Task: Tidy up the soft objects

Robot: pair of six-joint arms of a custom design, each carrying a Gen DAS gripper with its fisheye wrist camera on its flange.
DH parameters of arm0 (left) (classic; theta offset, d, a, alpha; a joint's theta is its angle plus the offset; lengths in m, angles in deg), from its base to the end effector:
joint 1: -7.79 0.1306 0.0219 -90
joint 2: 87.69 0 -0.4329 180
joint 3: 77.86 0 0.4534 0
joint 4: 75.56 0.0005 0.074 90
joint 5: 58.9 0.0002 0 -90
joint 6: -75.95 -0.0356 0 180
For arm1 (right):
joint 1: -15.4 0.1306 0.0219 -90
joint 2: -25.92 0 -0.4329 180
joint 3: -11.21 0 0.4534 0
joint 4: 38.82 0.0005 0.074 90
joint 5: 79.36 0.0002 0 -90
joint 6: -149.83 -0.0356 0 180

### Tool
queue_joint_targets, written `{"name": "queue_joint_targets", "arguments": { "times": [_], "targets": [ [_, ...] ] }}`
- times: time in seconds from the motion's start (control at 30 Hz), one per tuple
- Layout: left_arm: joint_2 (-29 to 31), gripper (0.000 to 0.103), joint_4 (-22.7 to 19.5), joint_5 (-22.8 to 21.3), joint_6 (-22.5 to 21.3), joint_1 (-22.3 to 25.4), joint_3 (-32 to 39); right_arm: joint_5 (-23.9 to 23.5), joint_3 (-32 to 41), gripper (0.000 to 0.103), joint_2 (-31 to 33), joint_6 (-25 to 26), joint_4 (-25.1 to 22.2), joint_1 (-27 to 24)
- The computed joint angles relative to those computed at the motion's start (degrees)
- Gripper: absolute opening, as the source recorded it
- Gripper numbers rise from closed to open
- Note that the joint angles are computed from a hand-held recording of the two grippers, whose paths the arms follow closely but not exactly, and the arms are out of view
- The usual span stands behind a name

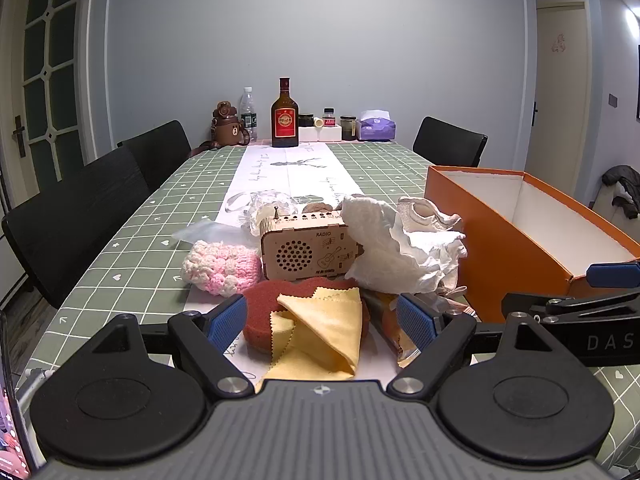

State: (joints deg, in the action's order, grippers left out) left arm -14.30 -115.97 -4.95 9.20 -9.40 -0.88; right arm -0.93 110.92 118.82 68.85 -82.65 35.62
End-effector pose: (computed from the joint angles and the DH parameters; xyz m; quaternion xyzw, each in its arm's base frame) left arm 0.4195 -0.1084 0.5121 -0.1833 0.8418 0.1125 0.4950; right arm 0.5427 0.2070 0.5510 -0.2683 0.8503 0.1331 0.4328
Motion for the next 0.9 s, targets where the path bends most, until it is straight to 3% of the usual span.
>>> {"name": "queue_joint_targets", "arguments": {
  "times": [0.9],
  "targets": [
    [-0.02, 0.099, -0.58, 0.36, 0.78, -0.05, -0.1, 0.37, -0.15, 0.101, 0.21, -0.05, 0.4, 0.0]
  ]
}}
